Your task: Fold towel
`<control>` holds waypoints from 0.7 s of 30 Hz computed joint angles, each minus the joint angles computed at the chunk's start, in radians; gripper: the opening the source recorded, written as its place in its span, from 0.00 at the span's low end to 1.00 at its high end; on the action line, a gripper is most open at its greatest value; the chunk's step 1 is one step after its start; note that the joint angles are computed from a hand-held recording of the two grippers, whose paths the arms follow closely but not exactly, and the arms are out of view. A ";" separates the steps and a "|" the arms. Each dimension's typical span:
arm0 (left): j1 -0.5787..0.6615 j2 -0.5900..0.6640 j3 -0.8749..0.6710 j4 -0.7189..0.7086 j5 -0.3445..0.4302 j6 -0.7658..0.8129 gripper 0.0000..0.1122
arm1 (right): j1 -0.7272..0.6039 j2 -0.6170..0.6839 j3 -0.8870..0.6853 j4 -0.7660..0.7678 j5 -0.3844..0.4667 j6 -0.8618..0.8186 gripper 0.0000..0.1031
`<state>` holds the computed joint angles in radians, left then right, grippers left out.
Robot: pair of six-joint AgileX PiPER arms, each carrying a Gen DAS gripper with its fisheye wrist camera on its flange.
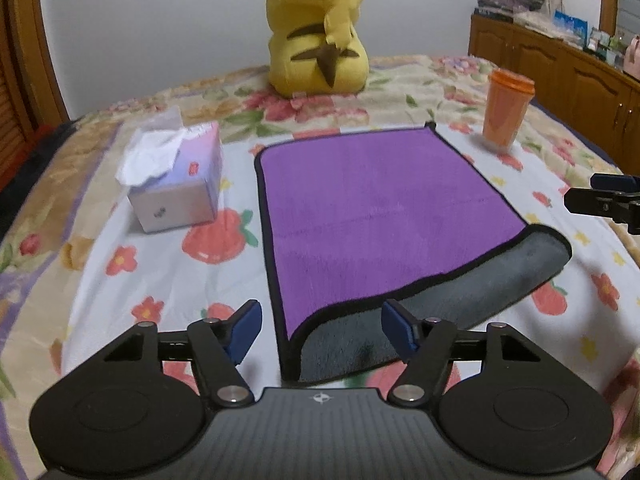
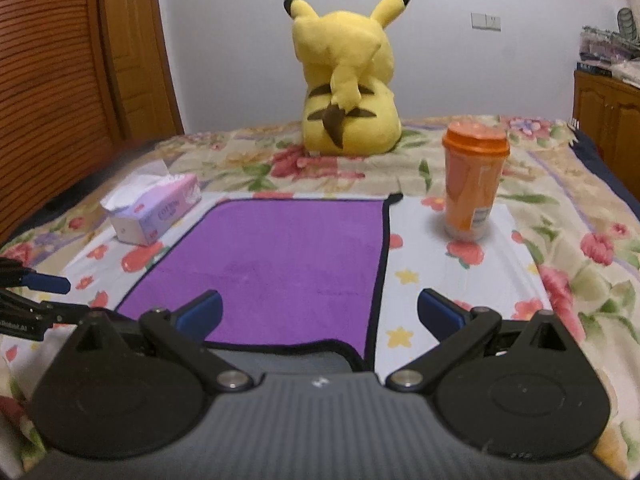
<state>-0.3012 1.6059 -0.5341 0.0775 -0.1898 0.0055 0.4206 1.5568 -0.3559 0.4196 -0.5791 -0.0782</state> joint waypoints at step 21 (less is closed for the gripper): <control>0.044 0.079 -0.054 0.568 0.054 -0.578 0.45 | -0.120 0.100 -0.068 -0.294 0.145 0.207 1.00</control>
